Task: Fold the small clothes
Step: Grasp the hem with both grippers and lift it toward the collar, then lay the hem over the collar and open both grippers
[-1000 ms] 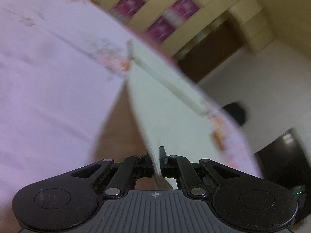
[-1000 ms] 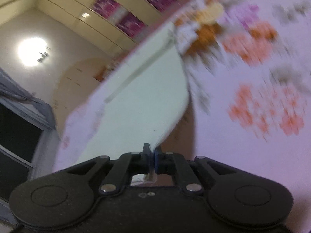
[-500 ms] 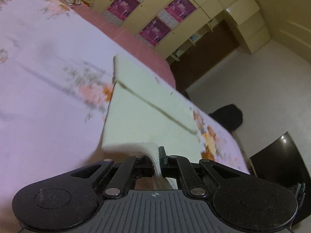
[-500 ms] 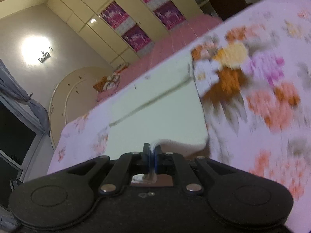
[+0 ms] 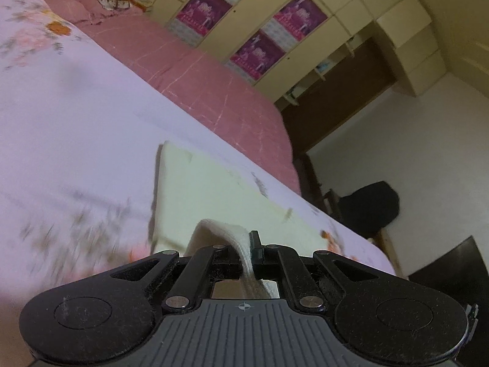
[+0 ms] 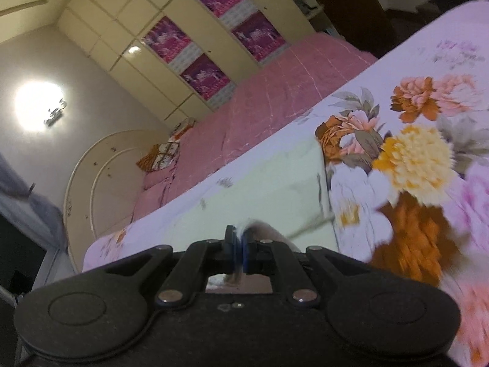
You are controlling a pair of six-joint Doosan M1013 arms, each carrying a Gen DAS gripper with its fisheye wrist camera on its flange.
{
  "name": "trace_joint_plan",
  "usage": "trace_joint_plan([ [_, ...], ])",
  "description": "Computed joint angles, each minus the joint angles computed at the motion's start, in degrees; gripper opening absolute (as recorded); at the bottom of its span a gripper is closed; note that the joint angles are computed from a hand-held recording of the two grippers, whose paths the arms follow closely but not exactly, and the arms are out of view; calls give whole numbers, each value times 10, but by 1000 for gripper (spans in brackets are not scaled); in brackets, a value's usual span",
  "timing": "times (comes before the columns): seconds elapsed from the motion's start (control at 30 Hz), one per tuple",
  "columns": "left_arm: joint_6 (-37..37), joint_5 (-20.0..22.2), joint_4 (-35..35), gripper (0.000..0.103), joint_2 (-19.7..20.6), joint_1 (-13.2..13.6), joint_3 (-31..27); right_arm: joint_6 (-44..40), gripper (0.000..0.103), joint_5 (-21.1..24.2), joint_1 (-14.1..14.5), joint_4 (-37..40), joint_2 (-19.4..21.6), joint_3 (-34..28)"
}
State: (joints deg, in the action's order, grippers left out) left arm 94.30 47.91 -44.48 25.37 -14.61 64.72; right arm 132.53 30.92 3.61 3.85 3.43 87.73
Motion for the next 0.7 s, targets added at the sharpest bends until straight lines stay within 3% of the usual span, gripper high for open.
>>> trace_joint_plan([
  [0.27, -48, 48, 65, 4, 105, -11, -125, -73, 4, 20, -45, 88, 90, -62],
  [0.47, -22, 34, 23, 4, 139, -11, -151, -114, 5, 33, -62, 132, 137, -95],
  [0.6, -44, 43, 45, 5, 153, -14, -171, -144, 12, 4, -68, 178, 147, -87],
  [0.7, -14, 30, 47, 31, 152, -16, -167, -139, 28, -47, -69, 190, 142, -66],
])
